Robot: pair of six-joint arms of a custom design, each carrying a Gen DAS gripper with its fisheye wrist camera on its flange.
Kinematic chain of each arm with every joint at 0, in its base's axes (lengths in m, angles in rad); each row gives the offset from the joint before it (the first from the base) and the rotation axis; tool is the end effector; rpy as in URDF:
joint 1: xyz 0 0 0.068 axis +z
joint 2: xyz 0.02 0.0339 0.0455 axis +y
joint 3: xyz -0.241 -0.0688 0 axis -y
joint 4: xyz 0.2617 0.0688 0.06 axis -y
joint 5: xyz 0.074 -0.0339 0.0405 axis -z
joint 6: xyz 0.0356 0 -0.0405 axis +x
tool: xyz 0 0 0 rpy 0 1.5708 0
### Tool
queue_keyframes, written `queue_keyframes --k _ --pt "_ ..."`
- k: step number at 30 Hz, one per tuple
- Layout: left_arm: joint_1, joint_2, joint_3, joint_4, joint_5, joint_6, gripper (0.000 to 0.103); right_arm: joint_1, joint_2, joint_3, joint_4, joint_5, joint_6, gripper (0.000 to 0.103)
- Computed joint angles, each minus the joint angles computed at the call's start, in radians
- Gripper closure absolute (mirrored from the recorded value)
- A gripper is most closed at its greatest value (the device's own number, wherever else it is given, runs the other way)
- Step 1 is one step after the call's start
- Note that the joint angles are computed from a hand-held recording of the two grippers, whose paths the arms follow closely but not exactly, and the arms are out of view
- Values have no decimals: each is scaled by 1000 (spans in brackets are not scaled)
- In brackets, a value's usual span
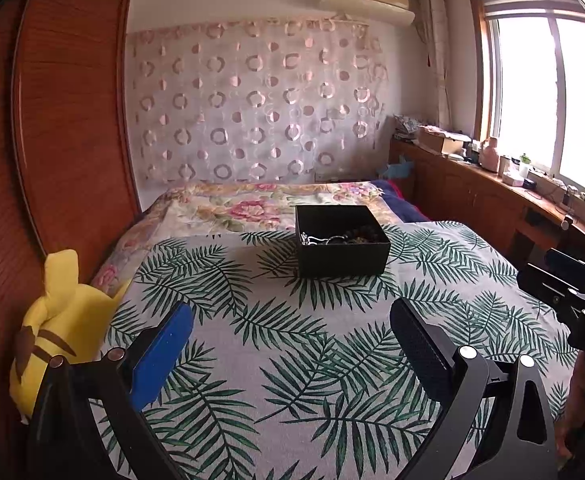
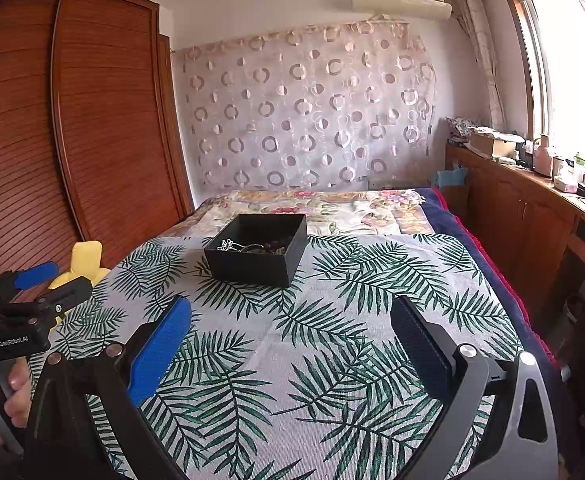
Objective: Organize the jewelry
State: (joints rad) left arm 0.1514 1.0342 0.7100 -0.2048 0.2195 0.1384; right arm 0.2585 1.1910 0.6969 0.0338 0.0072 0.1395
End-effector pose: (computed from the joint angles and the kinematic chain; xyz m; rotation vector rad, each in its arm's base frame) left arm 0.2561 0.0312 0.2393 0.1181 2.0829 -0.0545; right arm 0.2782 0.0733 0.2174 -0.1167 2.0363 0.2429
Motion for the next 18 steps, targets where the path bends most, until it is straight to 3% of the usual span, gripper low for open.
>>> queue_keyframes --k 18 --pt "14 -2 14 -18 15 8 8 -3 -2 0 -5 -3 1 2"
